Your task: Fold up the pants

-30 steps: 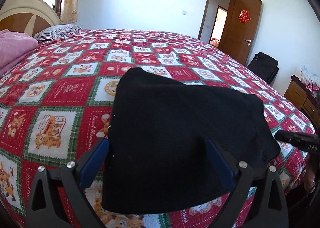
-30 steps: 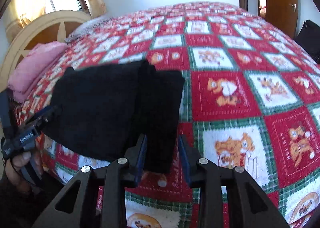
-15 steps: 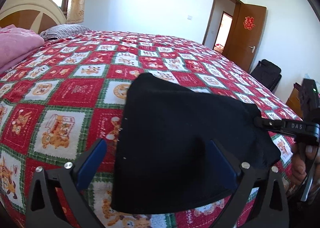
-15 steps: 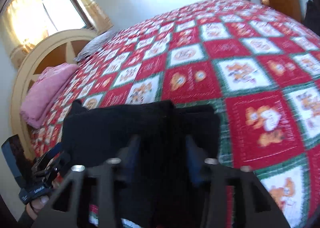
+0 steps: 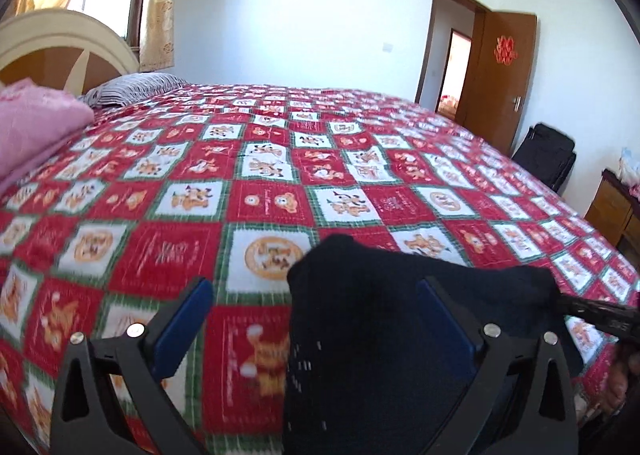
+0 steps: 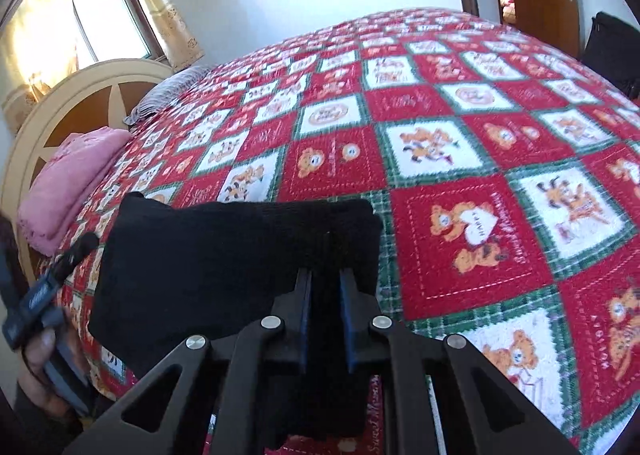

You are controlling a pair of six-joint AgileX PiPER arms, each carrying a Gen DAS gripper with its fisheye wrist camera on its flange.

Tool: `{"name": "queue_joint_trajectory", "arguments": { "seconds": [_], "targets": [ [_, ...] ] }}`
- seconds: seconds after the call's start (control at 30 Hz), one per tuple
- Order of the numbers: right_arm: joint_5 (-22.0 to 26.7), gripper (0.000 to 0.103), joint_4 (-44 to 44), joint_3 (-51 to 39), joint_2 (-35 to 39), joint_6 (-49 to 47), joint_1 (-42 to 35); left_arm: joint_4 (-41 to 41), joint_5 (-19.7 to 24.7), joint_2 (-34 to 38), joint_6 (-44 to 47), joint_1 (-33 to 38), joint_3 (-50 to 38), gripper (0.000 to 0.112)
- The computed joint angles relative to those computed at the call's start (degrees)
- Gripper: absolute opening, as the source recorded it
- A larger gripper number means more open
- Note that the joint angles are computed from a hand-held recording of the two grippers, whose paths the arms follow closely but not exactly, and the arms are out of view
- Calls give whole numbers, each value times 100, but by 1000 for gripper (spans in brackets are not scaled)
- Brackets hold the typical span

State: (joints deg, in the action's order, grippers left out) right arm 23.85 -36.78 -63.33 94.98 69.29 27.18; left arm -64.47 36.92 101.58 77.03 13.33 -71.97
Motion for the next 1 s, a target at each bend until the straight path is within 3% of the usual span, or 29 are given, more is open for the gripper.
{"name": "queue_joint_trajectory", "arguments": {
  "seconds": [0.13,0.23,0.43,0.6,0.67,0.77,0.8,0.9,1.0],
  "targets": [
    [33,11,225,-65,146,-239,-103,1387,-783,438,-1075,-581,-397,103],
    [29,11,81,-86,221,-235,-120,1175,-607,591,-1053,-488,-414,103],
    [-96,13,-44,92,37,-39,-120,770,-382,138,-749,-194,26,103],
    [534,24,-1458,152,-328,1321,551,19,-24,-474,278,295,789,103],
    [421,42,-1598,206,-468,1400,787,-191,-3,-611,562,386,1015,103],
    [-168,48,-491,137,-365,133,939,-375,-65,-699,938,340,1269,103],
    [-165,48,35,46,-259,-440,946,-228,-191,-651,872,214,1291,103],
    [769,47,557,-442,277,-1053,1078,-198,-297,-543,907,81,1336,103],
    [917,41,868,-458,260,-1426,976,-245,-261,-562,1013,93,1388,103]
  ]
}}
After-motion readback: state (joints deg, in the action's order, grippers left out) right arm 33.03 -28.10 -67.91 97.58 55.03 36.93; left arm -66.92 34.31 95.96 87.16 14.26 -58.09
